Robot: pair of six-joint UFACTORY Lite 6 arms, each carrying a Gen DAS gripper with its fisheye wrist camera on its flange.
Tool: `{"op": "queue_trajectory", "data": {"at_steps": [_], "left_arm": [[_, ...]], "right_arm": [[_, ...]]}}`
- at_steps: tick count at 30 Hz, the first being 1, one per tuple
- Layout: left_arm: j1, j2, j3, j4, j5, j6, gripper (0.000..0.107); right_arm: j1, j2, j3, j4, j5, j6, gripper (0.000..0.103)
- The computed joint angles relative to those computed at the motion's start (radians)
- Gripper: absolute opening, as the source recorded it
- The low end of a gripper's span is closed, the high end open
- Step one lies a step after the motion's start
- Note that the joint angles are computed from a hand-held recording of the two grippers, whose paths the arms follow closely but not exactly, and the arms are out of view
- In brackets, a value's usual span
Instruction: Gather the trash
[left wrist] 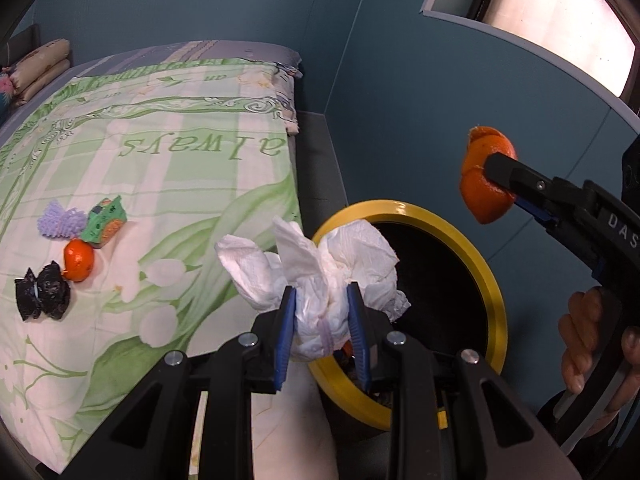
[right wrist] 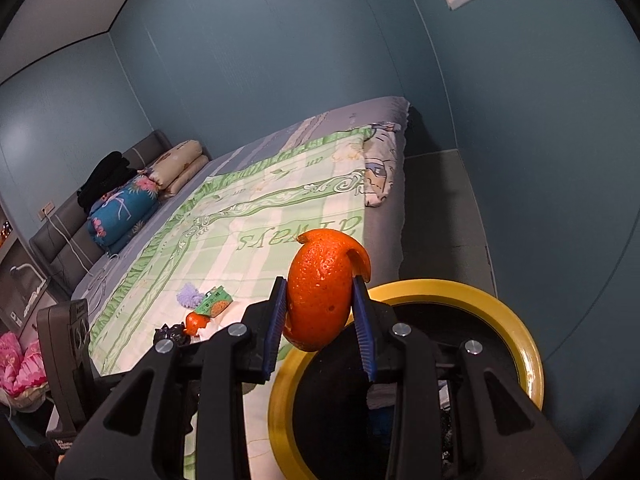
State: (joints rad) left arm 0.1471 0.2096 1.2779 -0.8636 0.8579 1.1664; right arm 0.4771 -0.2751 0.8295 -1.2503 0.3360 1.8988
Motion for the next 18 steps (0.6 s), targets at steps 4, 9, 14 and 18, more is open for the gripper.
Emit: {"op": "queue_trajectory", "data": {"at_steps": [4, 9, 14, 18], "left_arm": [[-0.050, -0.003, -0.032, -0.004, -0.014, -0.015, 0.025], [-0.101, -0.020, -0.077, 0.001, -0.036, -0.013, 0.025], [-0.115, -0.037, -0.113, -0.012, -0.045, 0.010, 0.027], [-0.110, -0.044, -0.125, -0.020, -0.040, 0.024, 0.035]], "right_arm": [[-0.047, -0.019, -0.041, -0.013, -0.034, 0.026, 0.031], [-0.110, -0.051, -0.092, -0.048, -0.076, 0.073, 0.031], [-0.138, -0.073, -0.115, -0.071, -0.093, 0.103, 0.035], [-0.143, -0.081, -0.123, -0.100, -0.101, 0.135, 0.038]]}}
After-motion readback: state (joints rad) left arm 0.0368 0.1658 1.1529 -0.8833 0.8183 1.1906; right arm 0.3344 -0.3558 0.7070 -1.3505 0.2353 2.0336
